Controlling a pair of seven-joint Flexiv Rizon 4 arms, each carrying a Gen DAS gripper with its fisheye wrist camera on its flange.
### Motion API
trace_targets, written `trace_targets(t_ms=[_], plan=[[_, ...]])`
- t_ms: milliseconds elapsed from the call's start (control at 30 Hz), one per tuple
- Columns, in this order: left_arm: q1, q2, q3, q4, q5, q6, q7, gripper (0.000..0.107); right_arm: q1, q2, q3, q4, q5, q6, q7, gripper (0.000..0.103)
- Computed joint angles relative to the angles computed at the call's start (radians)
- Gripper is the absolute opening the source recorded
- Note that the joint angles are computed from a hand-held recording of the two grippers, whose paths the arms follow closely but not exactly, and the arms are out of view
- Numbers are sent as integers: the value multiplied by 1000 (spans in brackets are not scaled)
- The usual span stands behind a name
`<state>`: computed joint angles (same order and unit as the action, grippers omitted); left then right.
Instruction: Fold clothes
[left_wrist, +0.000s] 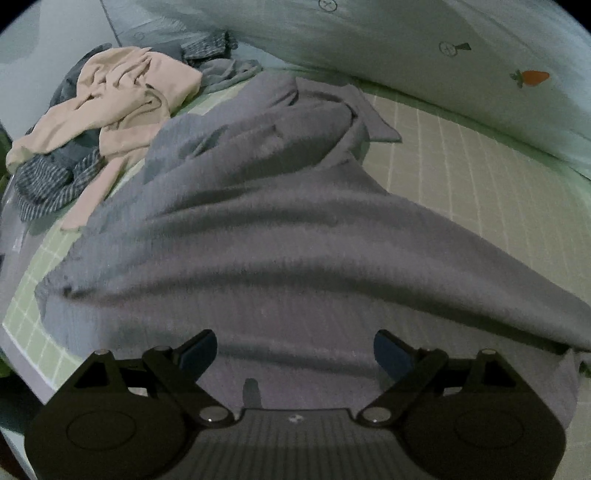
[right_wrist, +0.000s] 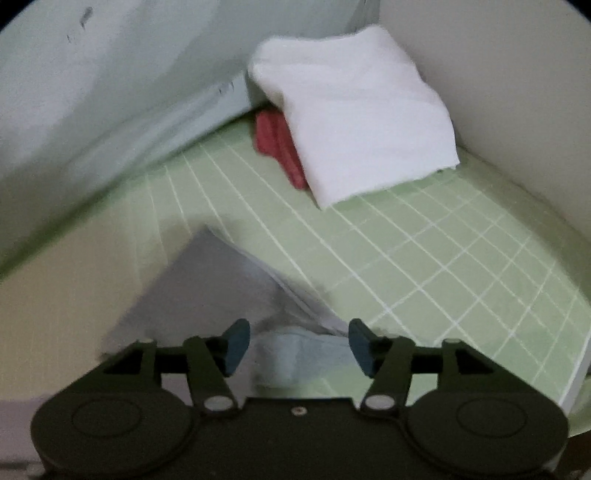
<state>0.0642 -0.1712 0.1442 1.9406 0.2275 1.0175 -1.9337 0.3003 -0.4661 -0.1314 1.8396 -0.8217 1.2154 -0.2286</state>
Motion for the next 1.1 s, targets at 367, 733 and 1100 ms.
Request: trace_targets(t_ms=[367, 733, 1100], plan=[[-37, -18, -15, -31, 58, -78, -159, 92, -41, 0, 83, -4, 278, -32, -13, 69], [-66, -155, -23, -168, 14, -119, -68, 92, -64, -73, 152, -94, 492, 66, -116, 71], [-62, -177, 0, -144, -51, -97, -86, 102, -22, -310, 140, -544, 501, -31, -374, 3]])
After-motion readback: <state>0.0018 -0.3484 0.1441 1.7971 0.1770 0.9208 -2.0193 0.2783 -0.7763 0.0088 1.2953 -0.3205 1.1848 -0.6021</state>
